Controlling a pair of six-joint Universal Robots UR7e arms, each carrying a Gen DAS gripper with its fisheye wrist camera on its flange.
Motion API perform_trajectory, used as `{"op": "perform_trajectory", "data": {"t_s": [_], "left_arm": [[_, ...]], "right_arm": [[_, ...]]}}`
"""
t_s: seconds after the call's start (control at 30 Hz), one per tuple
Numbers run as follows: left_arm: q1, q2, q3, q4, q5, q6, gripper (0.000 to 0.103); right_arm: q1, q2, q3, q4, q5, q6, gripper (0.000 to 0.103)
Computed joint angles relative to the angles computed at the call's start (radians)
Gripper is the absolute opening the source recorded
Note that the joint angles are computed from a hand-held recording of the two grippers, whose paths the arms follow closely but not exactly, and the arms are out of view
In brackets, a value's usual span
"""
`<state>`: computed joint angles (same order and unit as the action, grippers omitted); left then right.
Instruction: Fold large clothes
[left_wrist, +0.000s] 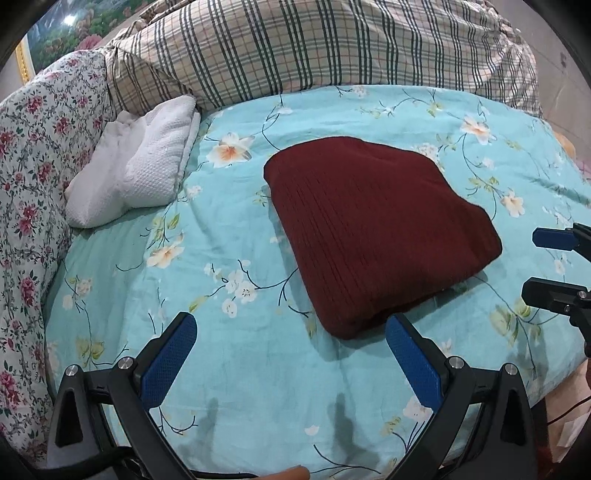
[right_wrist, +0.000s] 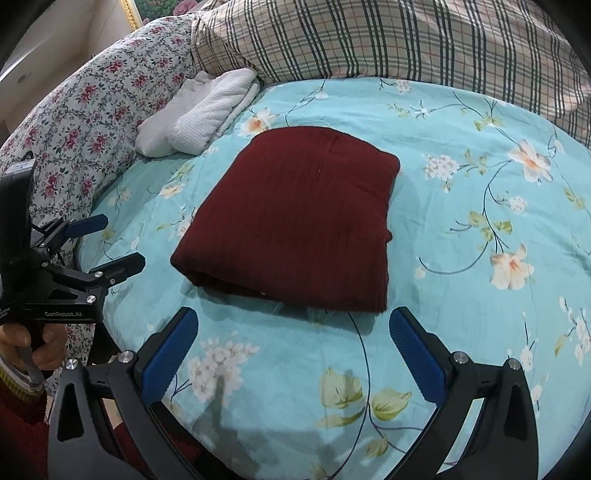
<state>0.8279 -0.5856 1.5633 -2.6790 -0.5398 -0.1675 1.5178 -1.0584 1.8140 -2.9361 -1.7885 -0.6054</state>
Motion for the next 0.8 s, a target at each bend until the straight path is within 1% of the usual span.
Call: {"op": "perform_trajectory", "data": {"t_s": [0.13, 0.47, 0.8], "left_arm": [[0.002, 0.003, -0.008, 0.014, 0.001, -0.018, 0.102], [0.004, 0.013, -0.019, 0.009, 0.004, -0.012, 0.102], [0.006, 0.012, -0.017, 0.004, 0.016, -0.017, 0.102]], "right_arm": [[0.005, 0.007, -0.016, 0.012, 0.003, -0.008, 0.103], [0.008, 0.028, -0.049, 0.037, -0.004, -0.017, 0.103], [0.013, 0.033, -0.049, 0.032, -0.001, -0.017, 0.103]]}}
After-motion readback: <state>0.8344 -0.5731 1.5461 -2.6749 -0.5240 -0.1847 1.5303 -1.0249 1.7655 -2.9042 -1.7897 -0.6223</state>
